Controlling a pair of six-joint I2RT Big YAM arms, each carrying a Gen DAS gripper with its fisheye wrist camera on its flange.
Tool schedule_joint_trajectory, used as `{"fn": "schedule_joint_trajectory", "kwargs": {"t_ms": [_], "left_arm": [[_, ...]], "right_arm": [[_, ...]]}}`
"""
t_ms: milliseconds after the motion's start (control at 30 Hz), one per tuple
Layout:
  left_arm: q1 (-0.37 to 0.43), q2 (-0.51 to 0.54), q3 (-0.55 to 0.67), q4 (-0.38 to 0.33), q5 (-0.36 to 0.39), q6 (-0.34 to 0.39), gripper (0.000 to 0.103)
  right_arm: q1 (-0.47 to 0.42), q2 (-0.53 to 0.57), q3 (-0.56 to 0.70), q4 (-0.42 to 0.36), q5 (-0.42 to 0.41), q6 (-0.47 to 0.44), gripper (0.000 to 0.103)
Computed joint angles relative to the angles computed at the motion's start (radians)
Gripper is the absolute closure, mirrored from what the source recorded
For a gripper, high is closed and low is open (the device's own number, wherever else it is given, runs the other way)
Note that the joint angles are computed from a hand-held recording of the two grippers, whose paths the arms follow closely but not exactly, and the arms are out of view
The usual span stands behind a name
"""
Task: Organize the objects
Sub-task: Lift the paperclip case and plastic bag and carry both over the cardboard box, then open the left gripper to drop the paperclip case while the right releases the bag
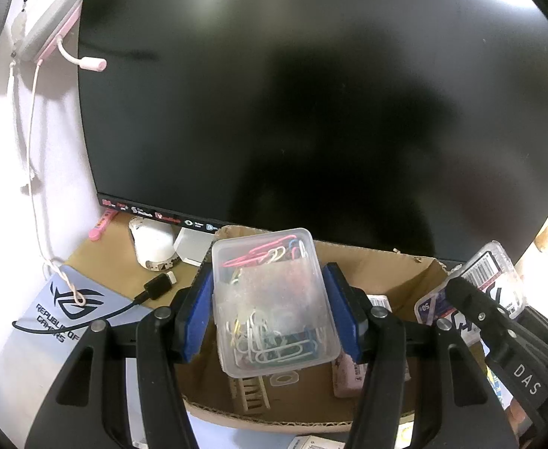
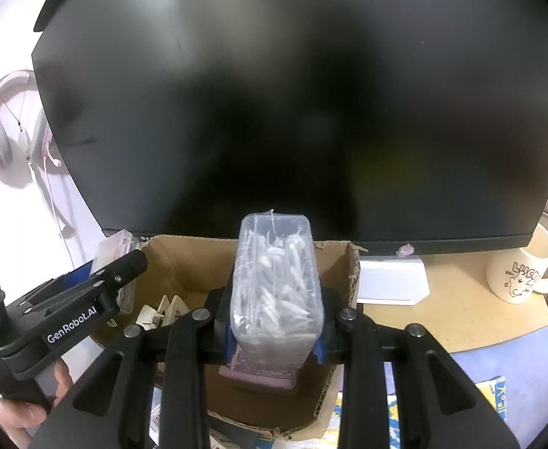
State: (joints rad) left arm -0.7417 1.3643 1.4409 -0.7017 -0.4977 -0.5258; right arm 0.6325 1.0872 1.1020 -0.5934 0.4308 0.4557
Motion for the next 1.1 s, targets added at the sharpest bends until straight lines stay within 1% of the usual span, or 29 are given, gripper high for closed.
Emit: {"fn": "schedule_joint_trajectory", "kwargs": {"t_ms": [100, 200, 267, 333, 400, 467, 600, 667, 800, 833, 967, 1100], "left_arm": [[0.002, 0.007, -0.003, 0.006, 0.003, 0.007, 0.046], [0.003, 0.025, 0.014, -0.029, 0.004, -0.009, 0.046], [0.007, 0.031, 0.019, -0.04, 0.024, -0.014, 0.046], [0.006, 0.038, 0.03, -0.058, 0.035, -0.011, 0.046], [-0.003, 0.047, 0.042, -0.079, 0.011, -0.001, 0.046], [-0.01, 0.053, 0.051, -0.094, -0.013, 0.002, 0.046], [-0.01, 0.06, 0.065, -0.116, 0.001, 0.009, 0.046], [-0.01, 0.066, 0.074, -0.134, 0.001, 0.012, 0.046], [-0.011, 0.075, 0.084, -0.152, 0.001, 0.02, 0.046], [-0.011, 0.077, 0.085, -0.155, -0.003, 0.019, 0.046], [-0.008, 0.085, 0.088, -0.166, -0.005, 0.018, 0.046], [-0.008, 0.081, 0.082, -0.156, -0.018, 0.025, 0.046]], "right_arm": [[0.006, 0.011, 0.007, -0.008, 0.019, -0.003, 0.07], [0.009, 0.023, 0.017, -0.029, 0.017, -0.003, 0.07], [0.015, 0.038, 0.034, -0.057, 0.033, -0.002, 0.07], [0.022, 0.061, 0.061, -0.106, 0.046, 0.003, 0.07], [0.026, 0.081, 0.083, -0.14, 0.047, 0.008, 0.07], [0.026, 0.092, 0.093, -0.155, 0.046, 0.009, 0.07], [0.023, 0.12, 0.123, -0.214, 0.055, 0.037, 0.07], [0.02, 0.13, 0.135, -0.231, 0.054, 0.047, 0.07], [0.016, 0.141, 0.148, -0.252, 0.053, 0.058, 0.07], [0.004, 0.103, 0.118, -0.257, 0.046, 0.053, 0.07], [-0.006, 0.101, 0.115, -0.255, 0.027, 0.051, 0.07], [0.004, 0.102, 0.117, -0.264, 0.041, 0.05, 0.07]]}}
